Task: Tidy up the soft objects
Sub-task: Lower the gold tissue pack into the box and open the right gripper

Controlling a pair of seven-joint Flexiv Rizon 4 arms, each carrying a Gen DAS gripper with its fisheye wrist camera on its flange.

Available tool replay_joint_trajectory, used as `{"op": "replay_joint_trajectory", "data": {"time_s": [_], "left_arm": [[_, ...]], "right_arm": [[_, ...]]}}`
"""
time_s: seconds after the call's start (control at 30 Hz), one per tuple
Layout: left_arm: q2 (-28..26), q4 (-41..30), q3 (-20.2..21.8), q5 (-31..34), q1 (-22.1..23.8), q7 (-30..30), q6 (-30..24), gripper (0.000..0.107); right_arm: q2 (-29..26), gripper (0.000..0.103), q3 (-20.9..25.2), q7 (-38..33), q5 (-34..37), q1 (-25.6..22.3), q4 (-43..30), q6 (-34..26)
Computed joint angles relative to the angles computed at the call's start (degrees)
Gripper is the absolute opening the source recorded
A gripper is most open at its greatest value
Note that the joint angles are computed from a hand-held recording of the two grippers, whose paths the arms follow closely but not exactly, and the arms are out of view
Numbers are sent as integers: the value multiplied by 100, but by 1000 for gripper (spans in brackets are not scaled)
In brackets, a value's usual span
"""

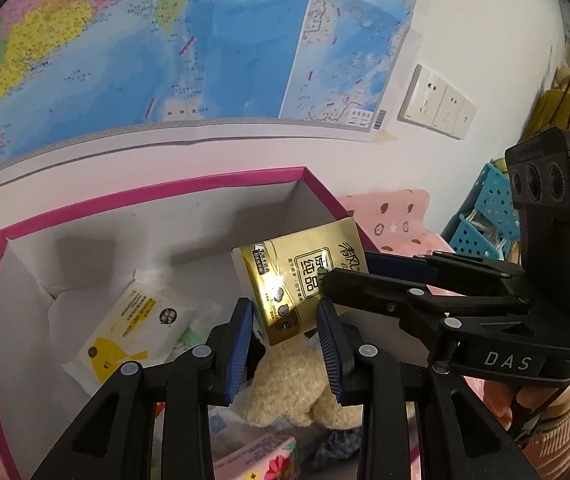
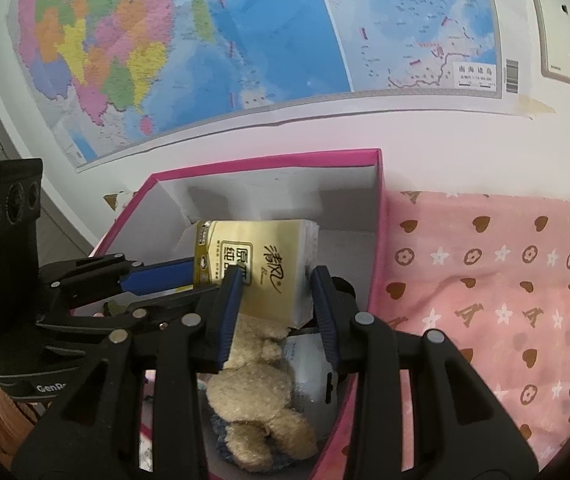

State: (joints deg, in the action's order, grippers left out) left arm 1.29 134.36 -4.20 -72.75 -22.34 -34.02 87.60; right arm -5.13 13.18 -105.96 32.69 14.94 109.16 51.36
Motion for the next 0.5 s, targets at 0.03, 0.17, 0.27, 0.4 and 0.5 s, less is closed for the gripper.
{"op": "replay_joint_trajectory", "data": {"time_s": [0.03, 0.17, 0.27, 0.4, 0.5], "left_arm": [[-7, -2, 17, 81, 30, -61, -48, 32], [-25, -27, 61, 634, 200, -541, -239, 32], [-9, -9, 80, 968, 282, -846, -266, 32], [-61, -56, 178, 2247, 593, -1932, -483, 32], [-77, -55, 166, 2228, 650, -1987, -548, 32]], "right_arm": [[-23, 39, -4, 12, -25, 9, -6, 10], [-102, 39, 6, 134, -207, 49, 0, 88], [-145, 39, 21, 228, -270, 56, -7, 182], [-127, 39, 37, 381, -389, 56, 65, 339], [-67, 39, 55, 327, -295, 20, 79, 287]]}}
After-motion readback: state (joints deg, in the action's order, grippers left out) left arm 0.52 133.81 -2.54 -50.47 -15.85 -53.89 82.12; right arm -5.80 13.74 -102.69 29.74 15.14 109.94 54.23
